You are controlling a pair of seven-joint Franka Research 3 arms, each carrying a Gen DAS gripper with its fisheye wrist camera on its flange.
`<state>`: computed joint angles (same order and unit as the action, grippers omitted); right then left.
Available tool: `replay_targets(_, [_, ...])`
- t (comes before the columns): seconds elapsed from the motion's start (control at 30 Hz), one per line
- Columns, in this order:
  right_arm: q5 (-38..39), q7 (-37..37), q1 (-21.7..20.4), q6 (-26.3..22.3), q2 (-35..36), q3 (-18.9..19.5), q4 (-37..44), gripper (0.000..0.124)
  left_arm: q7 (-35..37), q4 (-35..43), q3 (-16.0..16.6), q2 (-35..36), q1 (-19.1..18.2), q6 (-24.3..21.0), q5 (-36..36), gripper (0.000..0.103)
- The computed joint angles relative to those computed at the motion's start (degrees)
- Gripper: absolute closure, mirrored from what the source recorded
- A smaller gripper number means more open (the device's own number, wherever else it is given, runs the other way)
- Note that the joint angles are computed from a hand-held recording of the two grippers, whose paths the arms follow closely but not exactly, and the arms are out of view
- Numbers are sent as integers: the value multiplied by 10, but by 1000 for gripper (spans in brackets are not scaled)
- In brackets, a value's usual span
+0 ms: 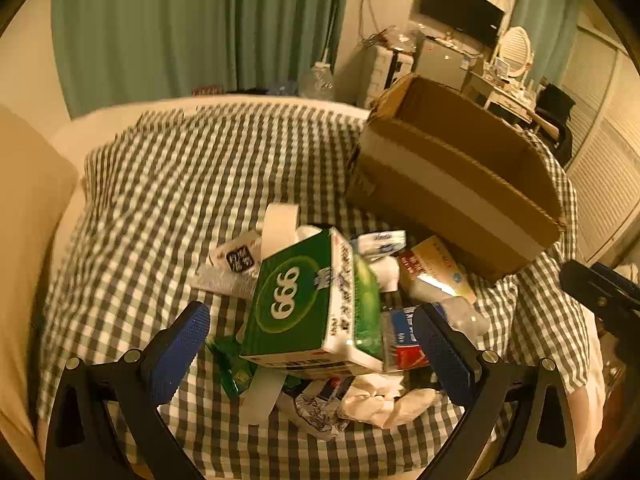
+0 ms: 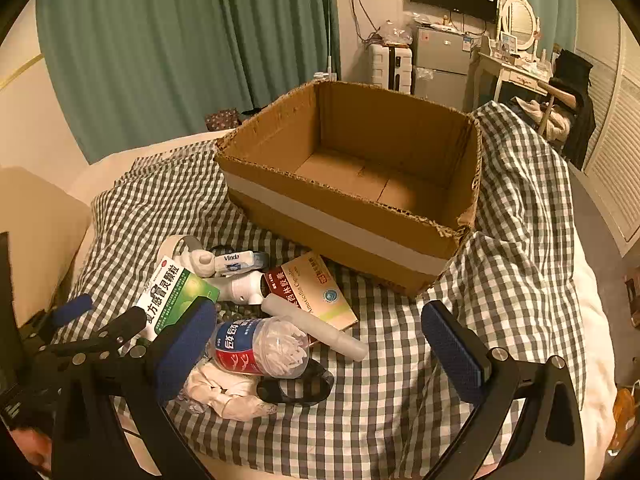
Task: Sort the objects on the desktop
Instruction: 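Grasp the green medicine box with left gripper while right gripper grasps clear cotton-swab jar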
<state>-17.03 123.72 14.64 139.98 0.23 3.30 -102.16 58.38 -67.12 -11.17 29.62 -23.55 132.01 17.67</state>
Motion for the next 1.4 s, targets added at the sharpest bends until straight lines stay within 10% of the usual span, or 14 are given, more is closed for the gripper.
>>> replay_targets(0.37, [116,-71,3,-8,49,-6,20,21,18,28,1,47,7,-18,-20,0])
replay_targets(0.8, [184,-61,13,-43,113,-19,49,21,71,0,-44,82,57,91,-155,0])
replay_targets(0.9, [239,-81,4,-15,116,-13,36,22,85,-15,-51,74,63,106,-162,18])
replay_targets(1.07, [385,-153,-21,29,116,8,11,50,84,-42,-30,50,45,123,-127,22])
replay_targets(1.4, [391,-167,-5,69,84,1,-13,85,83,-74,-26,20,43,139,-90,22])
